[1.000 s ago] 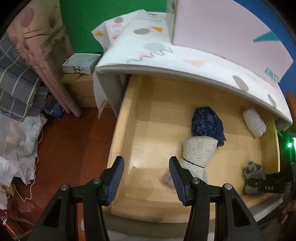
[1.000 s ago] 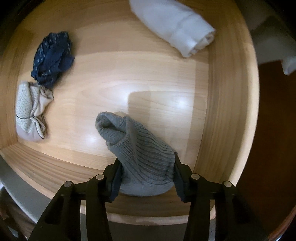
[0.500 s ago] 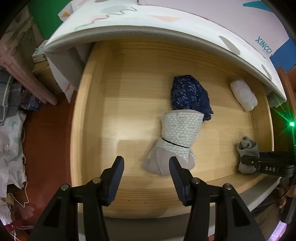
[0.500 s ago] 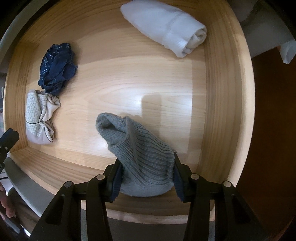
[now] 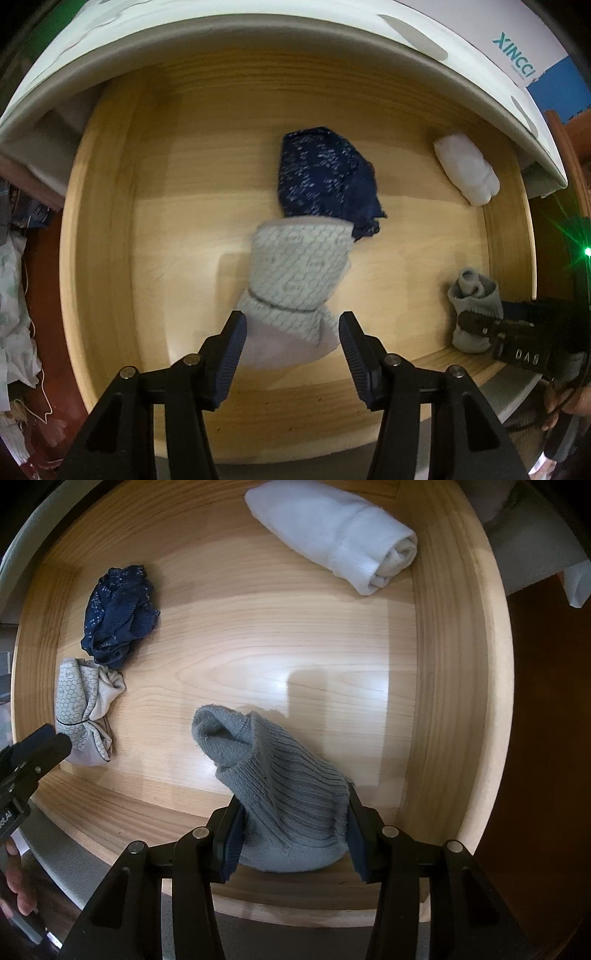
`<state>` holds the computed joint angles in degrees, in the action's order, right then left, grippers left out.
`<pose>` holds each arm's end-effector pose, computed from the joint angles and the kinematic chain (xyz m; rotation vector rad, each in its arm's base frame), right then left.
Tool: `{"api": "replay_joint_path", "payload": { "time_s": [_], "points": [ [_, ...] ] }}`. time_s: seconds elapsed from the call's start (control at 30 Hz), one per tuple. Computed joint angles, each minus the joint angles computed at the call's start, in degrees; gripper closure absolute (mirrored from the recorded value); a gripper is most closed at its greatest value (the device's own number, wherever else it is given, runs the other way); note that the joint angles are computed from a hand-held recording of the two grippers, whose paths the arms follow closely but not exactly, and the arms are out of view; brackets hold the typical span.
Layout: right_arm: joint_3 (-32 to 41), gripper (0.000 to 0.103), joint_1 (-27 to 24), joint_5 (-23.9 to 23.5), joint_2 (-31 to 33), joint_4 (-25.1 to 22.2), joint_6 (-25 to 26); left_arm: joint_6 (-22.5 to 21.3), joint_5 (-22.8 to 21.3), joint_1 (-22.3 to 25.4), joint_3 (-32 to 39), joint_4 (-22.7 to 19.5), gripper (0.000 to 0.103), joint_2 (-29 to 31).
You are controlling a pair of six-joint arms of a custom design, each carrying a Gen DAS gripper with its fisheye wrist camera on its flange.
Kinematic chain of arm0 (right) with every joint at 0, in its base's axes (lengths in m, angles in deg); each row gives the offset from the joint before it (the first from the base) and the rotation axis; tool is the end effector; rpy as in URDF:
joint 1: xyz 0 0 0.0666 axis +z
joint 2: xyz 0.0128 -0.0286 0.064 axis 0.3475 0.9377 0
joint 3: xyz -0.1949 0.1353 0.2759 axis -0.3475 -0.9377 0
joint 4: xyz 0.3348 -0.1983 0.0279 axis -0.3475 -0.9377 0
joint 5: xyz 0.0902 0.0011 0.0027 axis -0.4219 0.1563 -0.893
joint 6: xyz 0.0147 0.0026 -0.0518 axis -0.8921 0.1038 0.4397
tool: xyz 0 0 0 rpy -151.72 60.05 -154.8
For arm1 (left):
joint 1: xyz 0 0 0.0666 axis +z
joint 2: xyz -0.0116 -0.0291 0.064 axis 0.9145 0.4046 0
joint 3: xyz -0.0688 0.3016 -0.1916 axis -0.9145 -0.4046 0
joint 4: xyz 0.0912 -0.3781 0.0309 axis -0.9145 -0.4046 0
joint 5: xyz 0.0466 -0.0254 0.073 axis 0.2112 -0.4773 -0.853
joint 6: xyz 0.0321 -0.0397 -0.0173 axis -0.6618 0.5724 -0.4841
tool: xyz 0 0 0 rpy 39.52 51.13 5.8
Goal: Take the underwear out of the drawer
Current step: 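Close the left tool on the hexagon-print underwear while the right tool holds the grey sock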
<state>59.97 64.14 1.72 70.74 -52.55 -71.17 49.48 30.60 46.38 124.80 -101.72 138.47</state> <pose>0.4199 0.4111 0.2854 -0.1566 -2.9966 -0.1886 0.4805 -0.1788 0.3064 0.2876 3.0524 -0.2656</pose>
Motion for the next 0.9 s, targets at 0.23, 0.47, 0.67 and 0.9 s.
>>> {"api": "replay_joint_path", "payload": {
  "time_s": [0.23,0.47,0.67,0.9],
  "points": [
    [-1.2,0.058,-1.0,-0.4,-1.7,-0.3,0.9,2.0,-0.1,0.8,4.0,-1.8,0.046,4.3],
    [-1.6,0.058,-1.2,-0.5,-1.7,0.0,1.0,3.3,1.3,1.3,6.1,-3.5,0.044,7.3],
    [-1.1,0.057,-1.4,-0.6,-1.3,-0.3,1.2,3.5,1.7,0.9,9.0,-8.0,0.04,10.9],
    [-1.0,0.057,-1.6,-0.7,-1.3,-0.4,1.4,3.7,0.6,0.8,9.8,-9.5,0.04,11.8]
  ]
}}
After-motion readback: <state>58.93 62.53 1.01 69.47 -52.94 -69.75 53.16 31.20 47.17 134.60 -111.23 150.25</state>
